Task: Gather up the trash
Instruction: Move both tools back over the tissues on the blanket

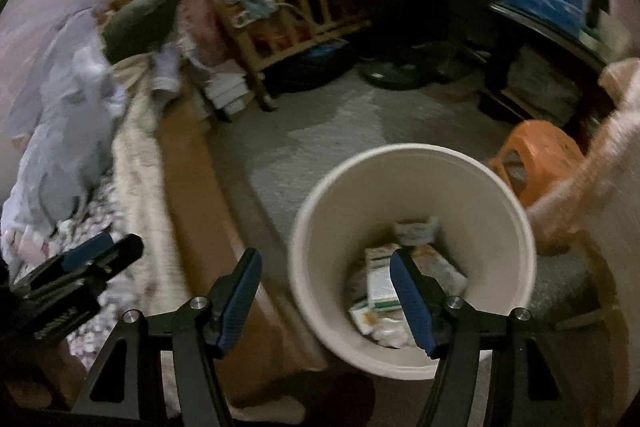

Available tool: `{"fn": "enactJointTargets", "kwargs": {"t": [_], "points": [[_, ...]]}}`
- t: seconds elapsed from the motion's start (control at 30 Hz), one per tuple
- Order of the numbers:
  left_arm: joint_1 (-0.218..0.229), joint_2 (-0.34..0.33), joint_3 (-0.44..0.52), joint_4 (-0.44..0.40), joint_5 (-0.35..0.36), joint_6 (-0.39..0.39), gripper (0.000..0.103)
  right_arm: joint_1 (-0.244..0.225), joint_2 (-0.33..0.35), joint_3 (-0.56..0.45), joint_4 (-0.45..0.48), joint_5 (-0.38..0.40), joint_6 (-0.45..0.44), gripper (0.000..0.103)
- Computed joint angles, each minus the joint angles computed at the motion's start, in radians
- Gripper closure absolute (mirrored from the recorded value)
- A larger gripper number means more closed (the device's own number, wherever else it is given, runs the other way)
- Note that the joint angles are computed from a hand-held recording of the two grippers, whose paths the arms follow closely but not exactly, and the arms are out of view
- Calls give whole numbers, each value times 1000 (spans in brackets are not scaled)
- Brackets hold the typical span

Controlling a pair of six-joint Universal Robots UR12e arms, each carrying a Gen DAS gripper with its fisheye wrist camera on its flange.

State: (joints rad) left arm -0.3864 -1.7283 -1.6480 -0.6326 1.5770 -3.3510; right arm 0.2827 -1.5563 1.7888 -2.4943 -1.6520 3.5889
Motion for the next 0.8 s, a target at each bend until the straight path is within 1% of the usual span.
{"fn": "enactJointTargets", "kwargs": {"t": [0.1, 0.3, 0.4, 0.5, 0.53, 0.67, 0.7, 0.73, 0.8], "points": [[35, 36, -44, 4, 19, -19, 40, 32, 31, -41, 3, 19, -31, 39], [117, 108, -134, -3, 59, -41, 40, 91, 108, -130, 15, 92, -92, 39], [176, 153, -193, -6, 79, -55, 40, 118, 152, -179, 23, 136, -117, 39], [222, 186, -239, -8, 102, -72, 40, 150, 205, -240, 43, 174, -148, 39], [248, 201, -258, -9, 111, -76, 40, 159, 221, -258, 50, 185, -161, 39], [336, 211, -269, -27, 137, -92, 40, 200, 295, -348, 90, 218, -217, 39], [351, 209, -264, -34, 145, -101, 40, 206, 309, -363, 93, 225, -223, 39], [378, 203, -262, -34, 149, -110, 40, 212, 322, -378, 94, 232, -228, 39], [410, 192, -255, -31, 148, -121, 40, 225, 356, -416, 98, 250, -237, 39]]}}
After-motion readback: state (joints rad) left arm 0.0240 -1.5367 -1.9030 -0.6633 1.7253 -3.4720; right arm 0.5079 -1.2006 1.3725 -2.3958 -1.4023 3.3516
